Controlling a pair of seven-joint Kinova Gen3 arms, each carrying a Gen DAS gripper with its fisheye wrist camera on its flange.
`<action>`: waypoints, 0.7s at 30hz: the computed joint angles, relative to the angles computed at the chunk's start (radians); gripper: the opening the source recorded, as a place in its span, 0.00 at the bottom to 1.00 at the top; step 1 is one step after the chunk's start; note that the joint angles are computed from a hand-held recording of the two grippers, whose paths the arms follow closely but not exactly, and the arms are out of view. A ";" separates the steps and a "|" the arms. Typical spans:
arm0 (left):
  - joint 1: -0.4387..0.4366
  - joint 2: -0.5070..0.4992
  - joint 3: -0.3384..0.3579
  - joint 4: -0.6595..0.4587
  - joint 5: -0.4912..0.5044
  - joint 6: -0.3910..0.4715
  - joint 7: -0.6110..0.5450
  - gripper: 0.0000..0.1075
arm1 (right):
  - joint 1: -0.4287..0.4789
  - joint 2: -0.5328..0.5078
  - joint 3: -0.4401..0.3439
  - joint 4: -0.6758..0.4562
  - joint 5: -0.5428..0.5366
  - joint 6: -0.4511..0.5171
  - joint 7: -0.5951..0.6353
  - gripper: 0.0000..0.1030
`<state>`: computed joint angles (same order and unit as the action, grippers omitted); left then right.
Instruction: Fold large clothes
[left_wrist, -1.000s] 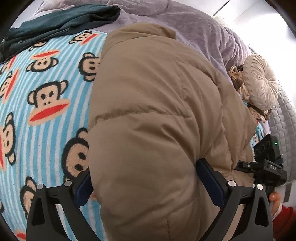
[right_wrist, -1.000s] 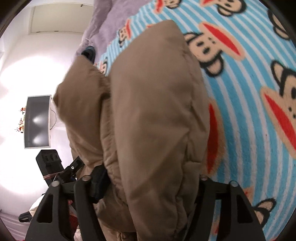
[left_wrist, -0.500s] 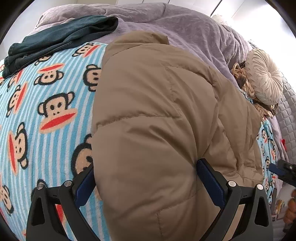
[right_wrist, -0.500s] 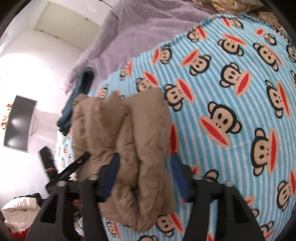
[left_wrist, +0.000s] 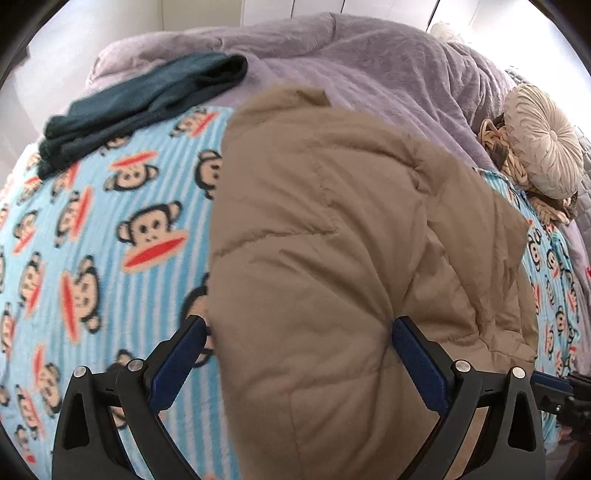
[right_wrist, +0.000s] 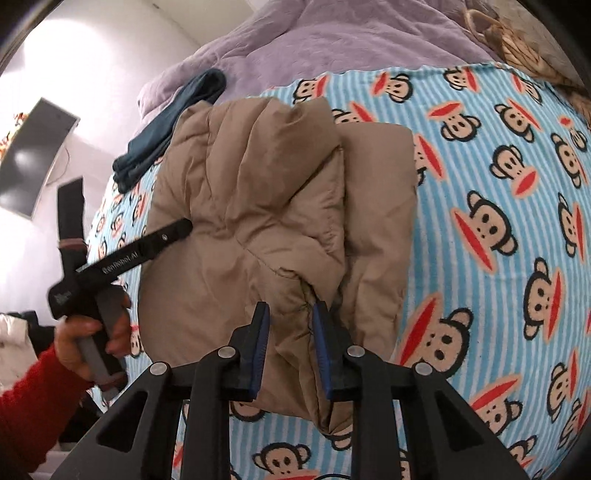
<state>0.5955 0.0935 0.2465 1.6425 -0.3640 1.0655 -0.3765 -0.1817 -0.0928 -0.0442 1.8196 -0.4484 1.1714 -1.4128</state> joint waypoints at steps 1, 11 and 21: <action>0.014 -0.012 0.006 -0.004 -0.022 0.020 0.024 0.95 | 0.000 -0.001 0.000 0.003 0.001 0.002 0.001 0.26; 0.105 -0.051 0.104 0.018 -0.096 0.109 0.209 0.95 | 0.005 -0.010 -0.003 0.060 0.041 0.011 -0.010 0.26; 0.176 0.009 0.087 0.035 -0.092 0.087 0.252 0.95 | -0.021 0.002 -0.020 0.127 0.080 -0.037 -0.029 0.25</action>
<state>0.7714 0.1027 0.3338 1.6778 -0.4563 1.1525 -0.1250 -0.2031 -0.0907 -0.0640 1.9466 -0.3682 1.1340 -1.4422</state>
